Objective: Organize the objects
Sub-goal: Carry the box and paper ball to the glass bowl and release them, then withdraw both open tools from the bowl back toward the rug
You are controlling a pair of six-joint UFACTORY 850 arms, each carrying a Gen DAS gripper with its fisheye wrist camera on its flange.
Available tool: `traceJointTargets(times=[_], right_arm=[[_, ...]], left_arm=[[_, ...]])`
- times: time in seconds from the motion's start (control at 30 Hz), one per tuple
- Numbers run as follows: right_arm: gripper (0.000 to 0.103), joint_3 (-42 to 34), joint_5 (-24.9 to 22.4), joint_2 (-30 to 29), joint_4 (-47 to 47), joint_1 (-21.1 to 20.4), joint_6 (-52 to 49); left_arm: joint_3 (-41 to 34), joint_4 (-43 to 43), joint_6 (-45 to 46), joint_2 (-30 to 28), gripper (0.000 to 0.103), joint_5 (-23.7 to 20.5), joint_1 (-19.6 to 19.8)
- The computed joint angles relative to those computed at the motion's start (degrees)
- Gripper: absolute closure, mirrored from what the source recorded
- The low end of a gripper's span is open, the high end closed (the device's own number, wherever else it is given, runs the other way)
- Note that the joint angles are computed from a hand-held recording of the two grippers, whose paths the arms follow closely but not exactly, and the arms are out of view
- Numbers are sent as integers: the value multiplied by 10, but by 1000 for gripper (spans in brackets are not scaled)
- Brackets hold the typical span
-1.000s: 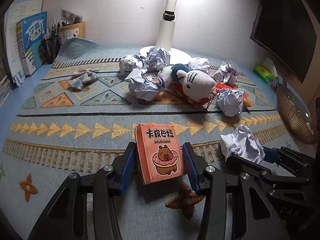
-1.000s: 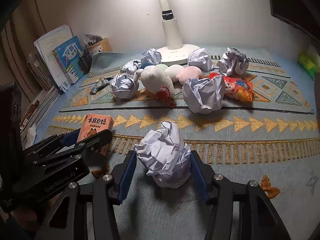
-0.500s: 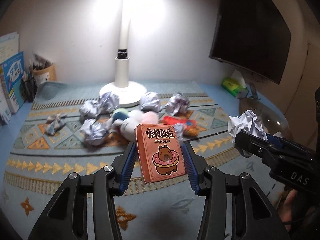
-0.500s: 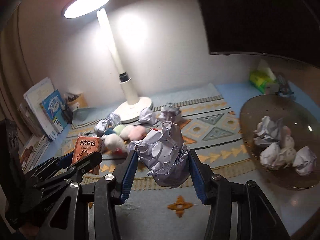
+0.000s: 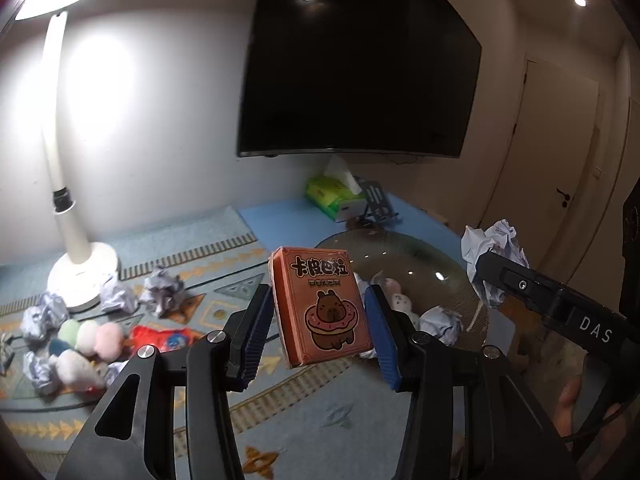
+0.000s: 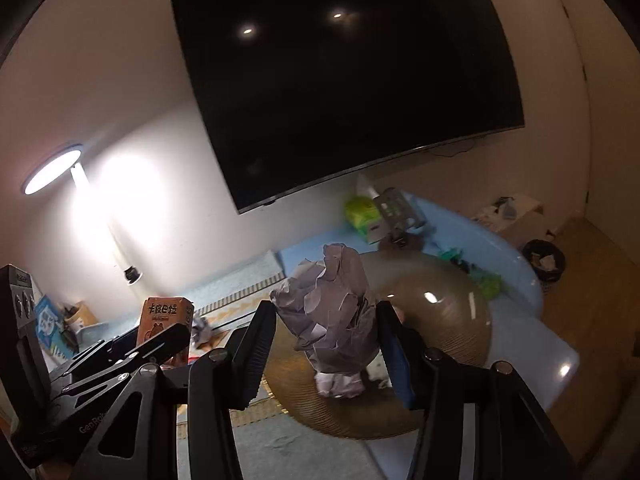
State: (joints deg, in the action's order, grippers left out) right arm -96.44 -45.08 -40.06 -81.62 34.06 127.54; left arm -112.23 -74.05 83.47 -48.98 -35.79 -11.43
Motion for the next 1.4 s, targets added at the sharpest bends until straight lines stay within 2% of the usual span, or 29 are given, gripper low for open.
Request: traceJointTargets(times=[0.2,0.4,0.43,0.5,0.53,0.57,0.6,0.63,0.67,0.73,0.83,0.97,1.17,1.3,1.4], right_arm=[[53,28,18,13,17,-23,14],[52,13,29,-1,37,-31,-19],[51,11,34,-3,39,-34,-18],[40,16,74,-5,32,-48,-3],[36,17,92,-8,32,-56,3],[36,18,107,-10,38,-63,4],[36,16,119,-13,56,-70,0],[36,19,132,-13,69,-75,3],[36,28,144,-10,58,-77,25],[36,36,143,-7,49,-75,36],[36,26,128,-12,67,-66,12],[36,16,143,-17,37,-56,26],[35,-46,178,-54,27,-32,-18],[33,-134,213,-107,91,-19,-129],[33,-238,216,-175,206,-11,-272]], left_arm=[[-77,60,-72,-50,59,-47,-29],[-105,87,-100,-76,59,-44,-47],[-114,93,-106,-82,59,-47,-48],[-132,97,-115,-96,58,-58,-49],[-144,93,-113,-106,55,-63,-50],[-154,89,-109,-115,40,-64,-52],[-146,69,-88,-114,22,-42,-54],[-140,58,-71,-115,18,-16,-57],[-148,71,-78,-122,18,-15,-58],[-186,119,-126,-145,18,-51,-54],[-143,83,-92,-121,18,-31,-44],[-106,76,-93,-98,18,-29,-26],[0,19,-18,-38,18,12,10],[62,-32,28,-2,18,47,48],[80,-52,32,5,17,70,77]])
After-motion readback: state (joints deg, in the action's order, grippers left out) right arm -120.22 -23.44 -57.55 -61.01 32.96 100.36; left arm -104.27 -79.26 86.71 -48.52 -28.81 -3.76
